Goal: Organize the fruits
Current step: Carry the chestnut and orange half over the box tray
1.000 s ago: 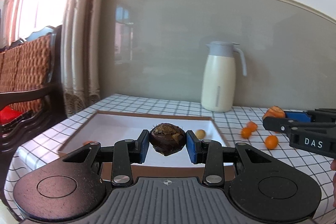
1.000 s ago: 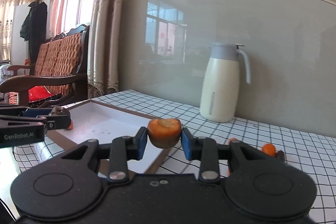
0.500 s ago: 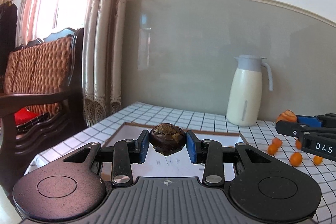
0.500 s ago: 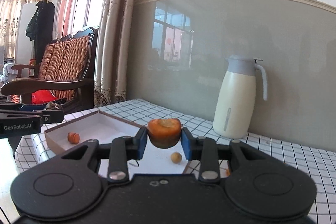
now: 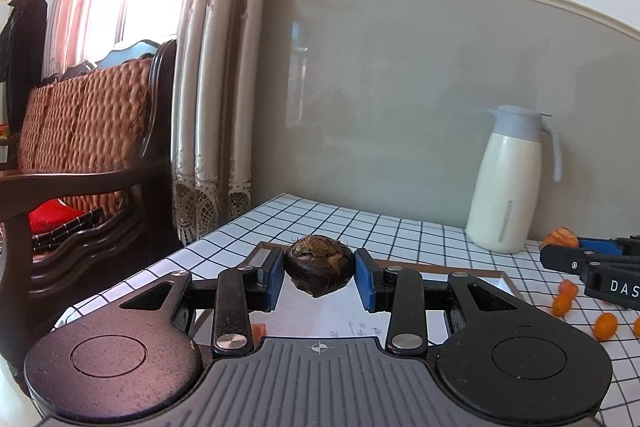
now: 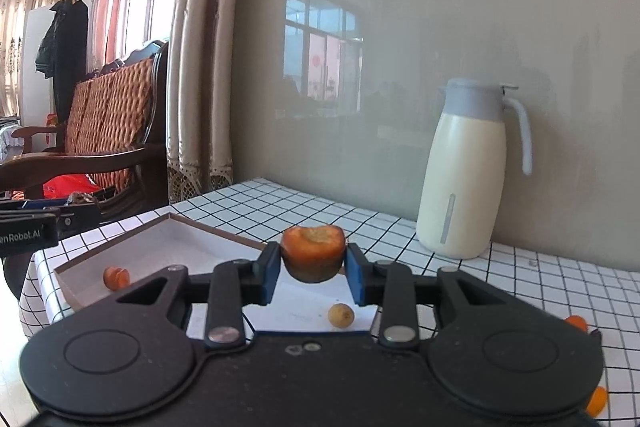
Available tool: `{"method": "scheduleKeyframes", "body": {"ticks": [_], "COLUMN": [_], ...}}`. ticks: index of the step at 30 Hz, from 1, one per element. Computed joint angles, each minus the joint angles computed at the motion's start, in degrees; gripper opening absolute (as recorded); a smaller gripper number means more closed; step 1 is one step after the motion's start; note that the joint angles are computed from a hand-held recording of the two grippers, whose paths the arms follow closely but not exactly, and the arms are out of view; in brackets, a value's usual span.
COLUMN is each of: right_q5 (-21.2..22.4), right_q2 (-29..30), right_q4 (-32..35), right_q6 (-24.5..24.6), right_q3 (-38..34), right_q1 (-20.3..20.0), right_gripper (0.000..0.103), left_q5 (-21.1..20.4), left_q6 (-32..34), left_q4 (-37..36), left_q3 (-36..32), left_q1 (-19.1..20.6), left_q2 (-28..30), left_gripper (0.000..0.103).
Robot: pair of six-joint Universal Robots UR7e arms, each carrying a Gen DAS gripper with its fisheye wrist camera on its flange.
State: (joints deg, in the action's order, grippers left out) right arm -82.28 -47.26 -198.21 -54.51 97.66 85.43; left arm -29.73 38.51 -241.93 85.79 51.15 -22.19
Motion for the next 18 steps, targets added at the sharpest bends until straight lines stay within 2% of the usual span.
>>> {"method": "scheduleKeyframes", "body": {"ticks": [13, 18], "right_q5": [-5.7, -8.3], "right_q2": [5.3, 7.3], "right_q4": [8.0, 11.6], "right_q6": [0.9, 1.3], "right_q3": [-8.8, -12.6], "right_q1": [1.9, 2.5], "right_gripper": [0.026, 0.026], "left_q5": [-1.8, -0.9], "left_q6": [-3.2, -5.9], "left_q4": [9.1, 14.5], "left_q3": [-5.8, -8.6], "left_q1": [4.0, 5.2], "left_q2": [0.8, 1.3], "left_gripper": [0.038, 0.038]}}
